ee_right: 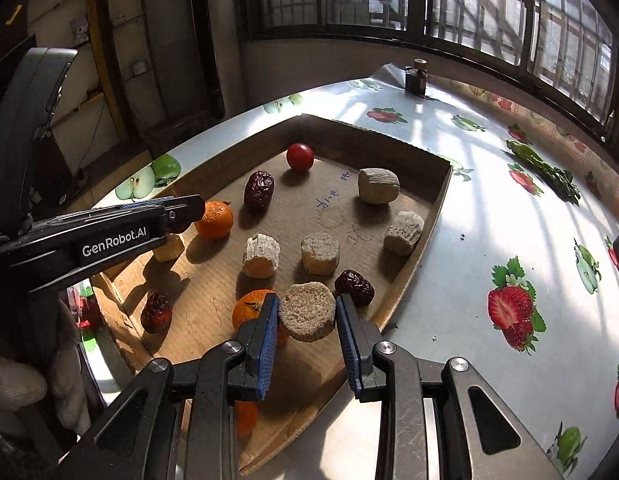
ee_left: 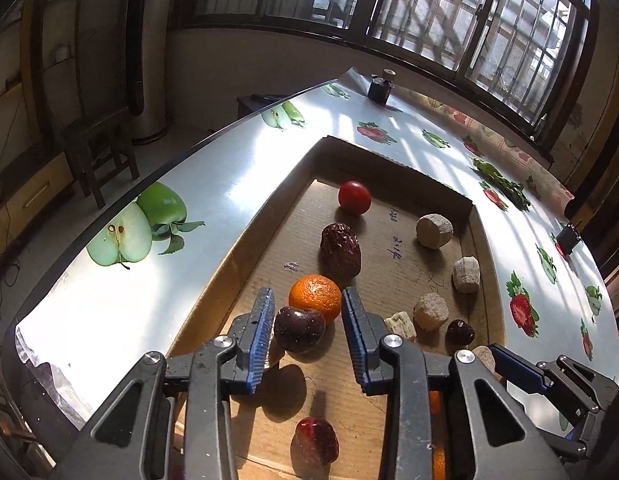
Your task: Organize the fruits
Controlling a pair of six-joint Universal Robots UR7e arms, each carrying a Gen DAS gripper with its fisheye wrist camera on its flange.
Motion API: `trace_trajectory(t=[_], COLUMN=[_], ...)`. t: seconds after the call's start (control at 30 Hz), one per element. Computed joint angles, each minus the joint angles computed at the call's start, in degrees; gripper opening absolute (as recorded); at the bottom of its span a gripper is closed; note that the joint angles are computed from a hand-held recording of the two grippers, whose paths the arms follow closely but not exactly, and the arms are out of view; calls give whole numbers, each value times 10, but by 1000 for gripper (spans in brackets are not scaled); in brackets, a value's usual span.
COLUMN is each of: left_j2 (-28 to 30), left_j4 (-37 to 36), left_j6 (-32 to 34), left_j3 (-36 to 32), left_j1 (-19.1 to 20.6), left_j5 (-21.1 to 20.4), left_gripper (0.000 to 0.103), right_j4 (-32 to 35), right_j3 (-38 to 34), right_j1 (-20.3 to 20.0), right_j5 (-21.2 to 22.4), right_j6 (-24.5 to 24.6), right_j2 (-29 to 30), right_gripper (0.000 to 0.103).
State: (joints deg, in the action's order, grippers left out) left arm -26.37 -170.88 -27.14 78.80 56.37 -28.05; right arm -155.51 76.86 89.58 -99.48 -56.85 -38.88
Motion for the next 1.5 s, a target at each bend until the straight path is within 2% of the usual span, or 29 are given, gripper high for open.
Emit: trace_trajectory(t=[0.03, 0.1, 0.2, 0.27, 0.37, 0.53, 0.67, 0.73, 0.83, 0.93, 1.07, 1.5], left_j2=[0, 2, 3, 7, 17, 56, 88, 96, 98, 98, 96, 94], left_j4=[-8, -22, -34, -38, -38, -37, -50, -36, 18, 53, 90, 106], left_j6=[4, 15, 26, 33, 47, 84, 137, 141, 108, 87, 58, 39], left_j3=[2, 2, 2, -1, -13, -57, -96, -109, -118, -121, -122, -120], left_j1=[-2, -6, -13, -17, -25, -43, -56, -59, -60, -59, -57, -56], left_j5=[2, 8, 19, 32, 53, 129, 162, 167, 165, 151, 136, 125], left_gripper=[46, 53, 64, 65, 69, 82, 92, 92, 92, 92, 92, 92], right_j4=[0, 9, 14, 11, -5, -45, -67, -73, -92, -111, -113, -117], right_j3=[-2, -4, 0, 5, 18, 27, 25, 24, 28, 29, 30, 30], right_j1=[-1, -2, -5, -7, -12, -25, -36, -41, -45, -46, -51, -51], right_j5=[0, 8, 22, 32, 50, 56, 50, 52, 46, 28, 26, 12], right_j6=[4, 16, 28, 37, 59, 107, 148, 160, 164, 156, 161, 147], right_j2=[0, -1, -8, -14, -28, -46, -56, -60, -63, -62, -64, -57], right_gripper=[35, 47, 49, 49, 57, 62, 68, 69, 72, 74, 75, 76])
